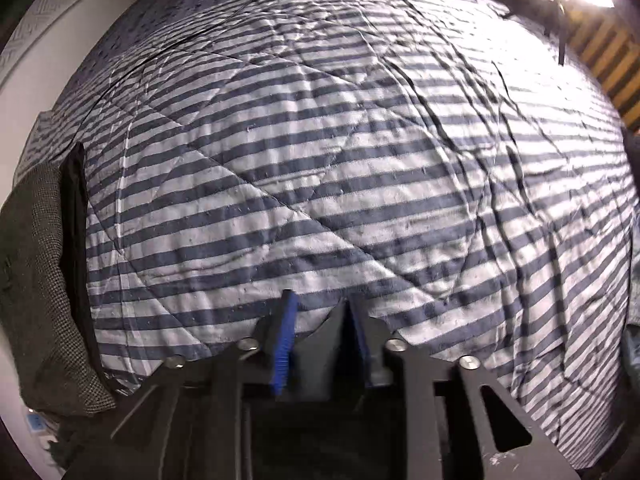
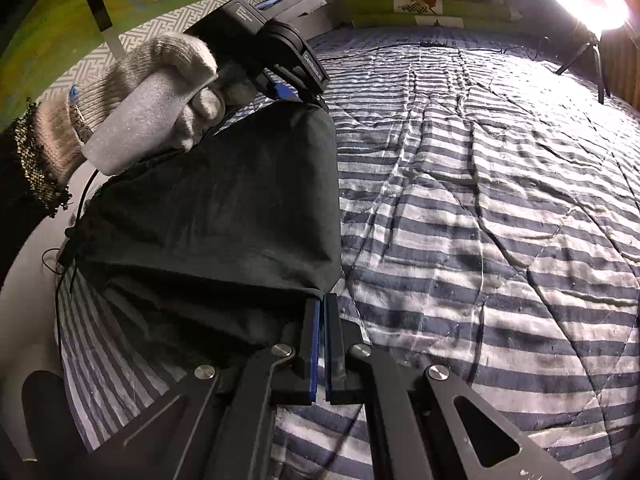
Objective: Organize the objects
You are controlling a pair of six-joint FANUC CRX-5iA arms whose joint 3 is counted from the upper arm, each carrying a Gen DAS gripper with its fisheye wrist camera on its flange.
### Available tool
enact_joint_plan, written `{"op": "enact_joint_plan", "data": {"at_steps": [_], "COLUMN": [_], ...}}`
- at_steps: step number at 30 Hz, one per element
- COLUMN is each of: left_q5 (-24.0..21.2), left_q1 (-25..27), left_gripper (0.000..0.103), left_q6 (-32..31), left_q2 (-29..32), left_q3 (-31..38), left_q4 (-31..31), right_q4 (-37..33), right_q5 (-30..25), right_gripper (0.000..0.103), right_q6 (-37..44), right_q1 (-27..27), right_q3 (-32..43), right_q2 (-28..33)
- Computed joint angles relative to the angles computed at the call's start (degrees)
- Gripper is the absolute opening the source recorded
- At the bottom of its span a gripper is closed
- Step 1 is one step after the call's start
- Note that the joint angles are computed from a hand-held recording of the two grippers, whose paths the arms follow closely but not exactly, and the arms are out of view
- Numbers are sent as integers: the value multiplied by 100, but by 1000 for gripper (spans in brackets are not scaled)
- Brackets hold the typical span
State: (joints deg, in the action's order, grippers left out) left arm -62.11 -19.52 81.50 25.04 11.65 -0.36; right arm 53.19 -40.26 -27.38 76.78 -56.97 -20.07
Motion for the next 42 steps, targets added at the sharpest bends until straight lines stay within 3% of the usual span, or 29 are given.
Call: {"op": "enact_joint_plan", "data": {"at_steps": [8,9,10,12,13,15,16,18,20,22,25,26,27,28,29,33,35,38,41,42], "left_q5": [191,167,84,223,278,290,312,162,148,204,252,238,231,218,281,998,1140,968,867,749], "left_q1": [223,259,328,371,358,305,212,38,39,20,2,-18,-76,-176,-174,91,242,255,-49,-168], "left_gripper": [19,30,57,75,75,74,57,25,23,12,10,10,13,13,14,15,15,15,15,23], "left_q6": [-37,-86,-188,-257,-303,-396,-283,-5,83,119,149,265,530,949,1138,844,15,-746,-375,-24], "left_q2": [-123,-101,-57,-135,-163,-177,-179,-120,-78,-115,-98,-91,-24,-54,-124,-713,-920,-833,-529,-382], "left_q3": [-119,-118,-117,-282,-314,-326,-266,-93,-72,-95,-123,-76,61,152,135,-567,-1013,-1262,-992,-759], "left_q4": [243,379,611,865,886,897,633,189,175,94,105,-19,-324,-789,-955,-472,336,1102,614,224], "right_q4": [-42,-23,-72,-148,-160,20,81,166,215,201,369,412,161,-287,-442,-671,-649,-555,-856,-1035], "right_q5": [-214,-198,-162,-111,-91,-23,-14,23,69,207,798,951,1071,1196,1110,918,993,1091,1023,1001], "right_gripper": [1,2,4,8,16,30,35,36,36,36,36,30,5,3,3,7,7,7,7,7], "right_q6": [-100,-83,-35,-15,-30,-144,-155,-209,-210,-128,-183,-185,113,607,802,1010,840,628,978,1203], "right_q1": [318,313,290,240,223,152,132,52,-45,-163,-519,-605,-628,-620,-572,-499,-559,-624,-552,-530], "right_q3": [-139,-153,-150,-158,-180,-300,-351,-395,-385,-362,-434,-442,-369,-243,-188,-165,-260,-312,-148,-66], "right_q2": [-205,-215,-231,-269,-319,-459,-534,-598,-543,-469,-400,-362,-293,-171,-167,-337,-491,-533,-357,-291]}}
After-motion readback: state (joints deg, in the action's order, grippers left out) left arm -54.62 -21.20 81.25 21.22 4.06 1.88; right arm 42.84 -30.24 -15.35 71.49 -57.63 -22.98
